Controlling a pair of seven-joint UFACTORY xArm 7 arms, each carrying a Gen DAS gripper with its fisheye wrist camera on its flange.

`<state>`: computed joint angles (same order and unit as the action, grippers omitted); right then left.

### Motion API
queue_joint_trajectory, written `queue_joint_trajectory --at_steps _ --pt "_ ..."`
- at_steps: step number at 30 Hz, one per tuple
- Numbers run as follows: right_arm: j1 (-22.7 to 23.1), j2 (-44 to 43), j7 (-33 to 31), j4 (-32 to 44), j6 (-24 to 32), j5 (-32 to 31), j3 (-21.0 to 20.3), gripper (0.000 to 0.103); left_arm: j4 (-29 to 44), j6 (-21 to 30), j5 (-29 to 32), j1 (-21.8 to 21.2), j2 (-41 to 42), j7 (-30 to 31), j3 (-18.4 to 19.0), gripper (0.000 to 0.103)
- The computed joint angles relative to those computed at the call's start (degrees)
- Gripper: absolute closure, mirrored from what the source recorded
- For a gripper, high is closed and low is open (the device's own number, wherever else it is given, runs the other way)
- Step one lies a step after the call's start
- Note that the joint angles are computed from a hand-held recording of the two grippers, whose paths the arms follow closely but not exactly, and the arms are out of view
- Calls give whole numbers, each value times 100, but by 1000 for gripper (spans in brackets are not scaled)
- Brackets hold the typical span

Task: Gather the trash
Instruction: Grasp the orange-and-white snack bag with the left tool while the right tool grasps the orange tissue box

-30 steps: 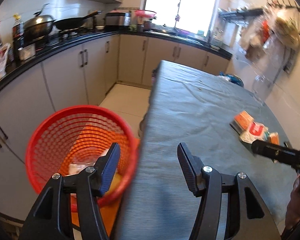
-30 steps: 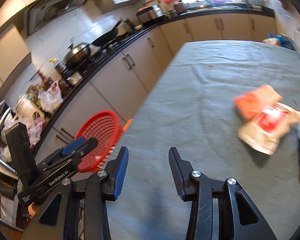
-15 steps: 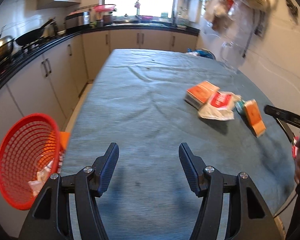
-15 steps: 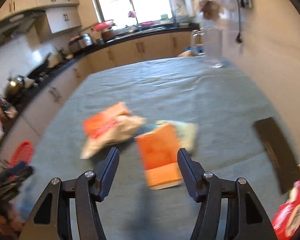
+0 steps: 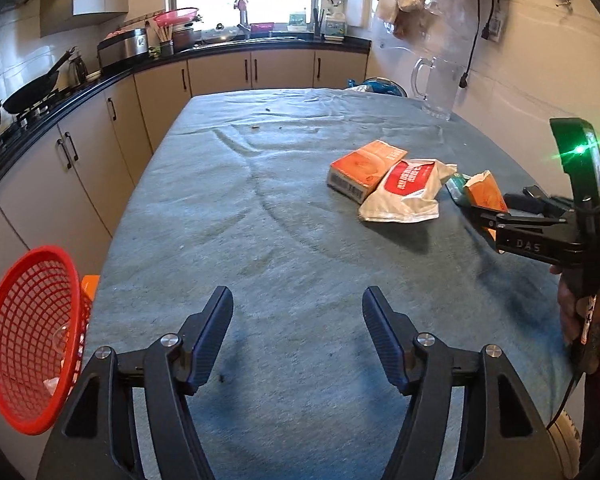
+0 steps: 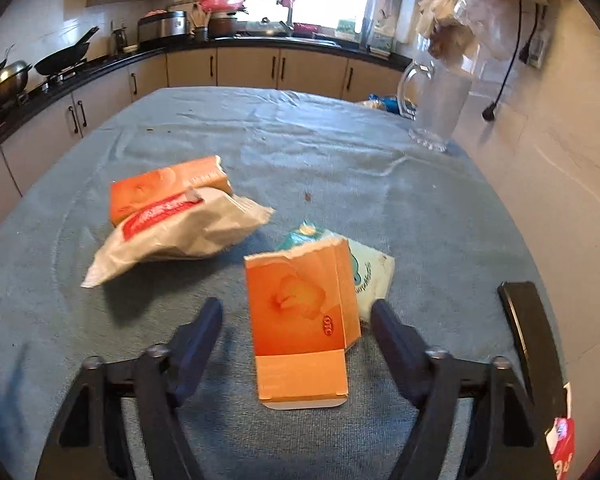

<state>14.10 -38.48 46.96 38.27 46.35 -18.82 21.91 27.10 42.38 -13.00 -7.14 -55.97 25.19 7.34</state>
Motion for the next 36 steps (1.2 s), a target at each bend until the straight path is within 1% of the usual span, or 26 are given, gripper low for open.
queue_joint_trajectory --at_steps 2,5,10,13,15,16,17,18,20,21,23,24,26,27,29,31,33,36 --pt "65 -188 42 -164 -131 119 -118 46 79 35 -45 -88 77 4 -29 33" --pt "123 -512 29 -385 -331 296 -249 48 204 -15 -127 -247 236 -61 -173 27" --pt "19 -1301 178 -938 -864 576 -389 48 424 -332 -141 -540 650 -198 -514 26" --pt "-37 -1636 236 -1295 -1239 829 -547 48 524 -694 20 -679 964 -255 -807 26" --pt "-35 -1822 235 -1534 -1521 1021 -677 48 568 -1059 178 -788 1234 -247 -998 26" --pt "-40 -1874 212 -1600 -1602 1093 -710 48 578 -1261 336 -736 1367 -326 -1159 26" --pt "-23 -1937 184 -1680 -1712 1175 -761 48 653 -1349 519 -676 1541 -420 -1311 26" --pt "-20 -1971 168 -1730 -1815 1245 -779 48 701 -1392 640 -665 1645 -498 -1381 27" --pt "-19 -1997 86 -1791 -1931 1347 -819 48 811 -1510 857 -686 1897 -603 -1485 32" --pt "5 -2007 42 -1826 -1985 1409 -857 48 899 -1560 1044 -612 2067 -702 -1616 33" --pt "26 -2017 -9 -1861 -2048 1523 -889 48 1003 -1661 1386 -489 2303 -937 -1831 39" --pt "32 -2008 -28 -1871 -2064 1571 -896 47 1024 -1669 1502 -486 2362 -1025 -1874 41" --pt "63 -1993 -91 -1904 -2111 1667 -954 47 1166 -1637 1804 -388 2601 -1288 -2040 54" --pt "71 -1995 -111 -1913 -2121 1704 -957 47 1280 -1623 1981 -278 2780 -1504 -2149 56" --pt "93 -1984 -168 -1920 -2150 1762 -969 47 1376 -1665 2248 -215 2973 -1780 -2203 55" --pt "108 -1978 -202 -1933 -2171 1818 -976 47 1504 -1674 2358 -268 3184 -1920 -2138 52" --pt "116 -1968 -248 -1942 -2194 1863 -999 47 1582 -1705 2476 -297 3310 -2080 -2109 52" --pt "95 -1943 -263 -1927 -2202 1892 -957 47 1703 -1708 2384 -461 3477 -2129 -1933 55"
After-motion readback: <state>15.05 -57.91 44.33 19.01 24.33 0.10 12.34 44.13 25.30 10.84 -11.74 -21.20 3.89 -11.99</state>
